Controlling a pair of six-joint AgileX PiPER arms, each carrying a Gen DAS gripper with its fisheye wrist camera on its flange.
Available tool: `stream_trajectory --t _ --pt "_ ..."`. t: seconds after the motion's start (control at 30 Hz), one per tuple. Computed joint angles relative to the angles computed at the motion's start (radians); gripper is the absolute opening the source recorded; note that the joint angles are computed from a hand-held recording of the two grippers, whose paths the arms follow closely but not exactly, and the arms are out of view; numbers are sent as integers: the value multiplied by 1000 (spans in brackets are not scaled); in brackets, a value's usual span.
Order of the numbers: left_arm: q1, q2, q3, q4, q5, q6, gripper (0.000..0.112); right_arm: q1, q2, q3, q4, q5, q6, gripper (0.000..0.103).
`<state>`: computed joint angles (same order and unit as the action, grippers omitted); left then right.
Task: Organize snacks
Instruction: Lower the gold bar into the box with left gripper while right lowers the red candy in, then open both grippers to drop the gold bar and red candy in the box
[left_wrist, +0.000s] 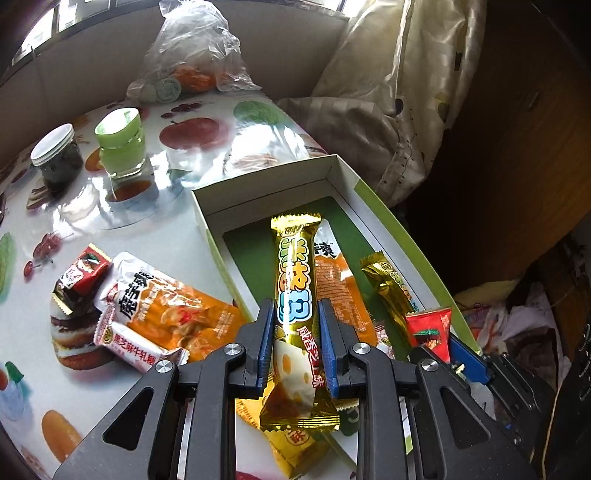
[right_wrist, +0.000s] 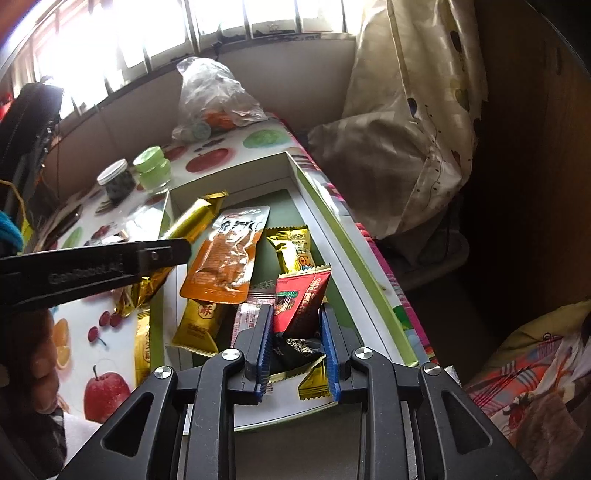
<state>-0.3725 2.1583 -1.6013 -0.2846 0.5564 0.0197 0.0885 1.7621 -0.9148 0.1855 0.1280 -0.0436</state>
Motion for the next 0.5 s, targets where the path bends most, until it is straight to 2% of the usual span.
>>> stream_trajectory --t 0.27,0.33,0.5 --pt "-4 21 -24 -13 12 4 24 12 9 -10 -97 -3 99 23" --pt "0 25 -31 -32 20 22 24 10 10 -11 -47 -5 49 25" --pt "4 28 -35 -38 25 32 25 13 14 -15 -54 -8 58 31"
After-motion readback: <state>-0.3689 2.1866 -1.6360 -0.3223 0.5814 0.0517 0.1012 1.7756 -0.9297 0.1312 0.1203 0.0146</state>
